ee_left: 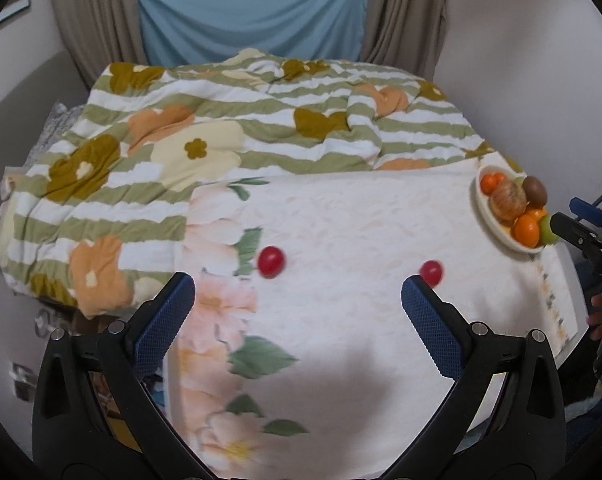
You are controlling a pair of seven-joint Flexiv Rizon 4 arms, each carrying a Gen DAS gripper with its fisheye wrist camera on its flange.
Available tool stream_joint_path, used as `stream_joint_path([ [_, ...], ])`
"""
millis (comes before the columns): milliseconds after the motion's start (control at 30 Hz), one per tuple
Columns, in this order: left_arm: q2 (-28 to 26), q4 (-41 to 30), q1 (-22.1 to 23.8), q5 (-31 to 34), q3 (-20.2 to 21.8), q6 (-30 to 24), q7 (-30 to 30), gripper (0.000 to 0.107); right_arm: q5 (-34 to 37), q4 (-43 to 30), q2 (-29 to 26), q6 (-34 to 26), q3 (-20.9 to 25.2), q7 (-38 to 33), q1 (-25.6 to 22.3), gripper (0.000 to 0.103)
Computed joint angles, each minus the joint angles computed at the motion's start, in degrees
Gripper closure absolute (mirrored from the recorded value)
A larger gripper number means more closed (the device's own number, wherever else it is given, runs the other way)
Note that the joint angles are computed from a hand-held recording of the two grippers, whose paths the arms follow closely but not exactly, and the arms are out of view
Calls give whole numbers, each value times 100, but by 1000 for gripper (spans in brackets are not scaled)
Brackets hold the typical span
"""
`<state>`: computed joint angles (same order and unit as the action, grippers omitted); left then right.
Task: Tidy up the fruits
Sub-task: 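Move both tools back toward the two red cherry tomatoes, then grasp a cherry tomato with the left tool while the right tool grasps the other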
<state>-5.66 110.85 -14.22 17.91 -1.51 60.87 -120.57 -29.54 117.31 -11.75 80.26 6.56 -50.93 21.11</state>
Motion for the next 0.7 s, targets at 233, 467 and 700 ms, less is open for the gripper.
stream_joint_path([
  [233,-203,478,432,-1092,43,552,1657,4,-782,-176,-181,-842,-120,1148,472,10],
  [467,-768,584,741,-2081,-115,1108,3238,4,-1246,-315,-553,-1164,-178,2049,734,10],
  [700,-1346,496,959,-2985,-461,1253,4704,20,-1390,-503,-862,-1334,-212,2718,878,10],
])
